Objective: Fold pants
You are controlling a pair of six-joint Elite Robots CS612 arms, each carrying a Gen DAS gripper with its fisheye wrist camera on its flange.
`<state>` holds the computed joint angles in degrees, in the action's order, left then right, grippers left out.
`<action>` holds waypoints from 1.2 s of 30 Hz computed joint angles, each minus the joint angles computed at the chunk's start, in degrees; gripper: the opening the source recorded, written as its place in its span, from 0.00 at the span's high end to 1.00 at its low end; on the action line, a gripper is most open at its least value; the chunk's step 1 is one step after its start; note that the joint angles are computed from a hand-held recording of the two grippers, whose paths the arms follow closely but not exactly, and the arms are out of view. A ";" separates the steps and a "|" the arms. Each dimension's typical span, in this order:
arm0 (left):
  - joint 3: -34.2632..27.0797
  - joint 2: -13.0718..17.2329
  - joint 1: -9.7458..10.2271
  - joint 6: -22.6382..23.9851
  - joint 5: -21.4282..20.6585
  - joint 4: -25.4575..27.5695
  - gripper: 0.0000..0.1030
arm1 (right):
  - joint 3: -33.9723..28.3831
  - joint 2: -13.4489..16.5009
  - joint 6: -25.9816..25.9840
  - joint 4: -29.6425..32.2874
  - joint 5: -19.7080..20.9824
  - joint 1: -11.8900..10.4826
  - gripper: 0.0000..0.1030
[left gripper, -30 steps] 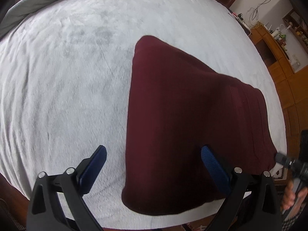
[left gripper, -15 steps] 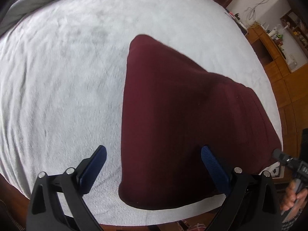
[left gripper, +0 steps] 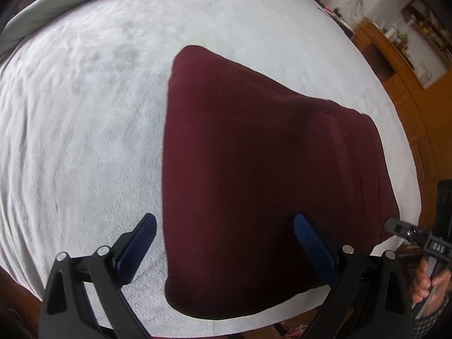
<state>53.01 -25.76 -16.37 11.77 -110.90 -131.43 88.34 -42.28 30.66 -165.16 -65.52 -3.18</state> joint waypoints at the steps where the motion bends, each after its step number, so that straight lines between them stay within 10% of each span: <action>1: -0.49 0.23 -0.02 0.34 -0.36 0.55 0.20 | -0.08 0.15 0.46 -0.34 0.17 0.01 0.82; 7: 0.17 -0.38 -0.09 -0.22 1.55 -1.24 0.42 | 1.50 -1.51 1.70 -2.94 0.03 -0.30 0.86; 17: 4.49 -2.18 0.19 1.23 1.51 -5.79 0.45 | -0.49 -1.04 -1.54 5.69 -5.71 0.88 0.86; 28: 3.87 -2.46 0.10 1.82 2.67 -4.69 0.21 | -0.26 -1.73 -1.41 3.06 -5.34 0.88 0.73; 36: -8.24 3.81 3.40 -0.48 -11.40 16.93 0.13 | -0.42 -1.12 -1.51 3.32 -4.94 0.74 0.73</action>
<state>44.76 -21.95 -12.96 11.29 -122.30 -114.50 87.92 -43.41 29.15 -161.85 -70.46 -2.44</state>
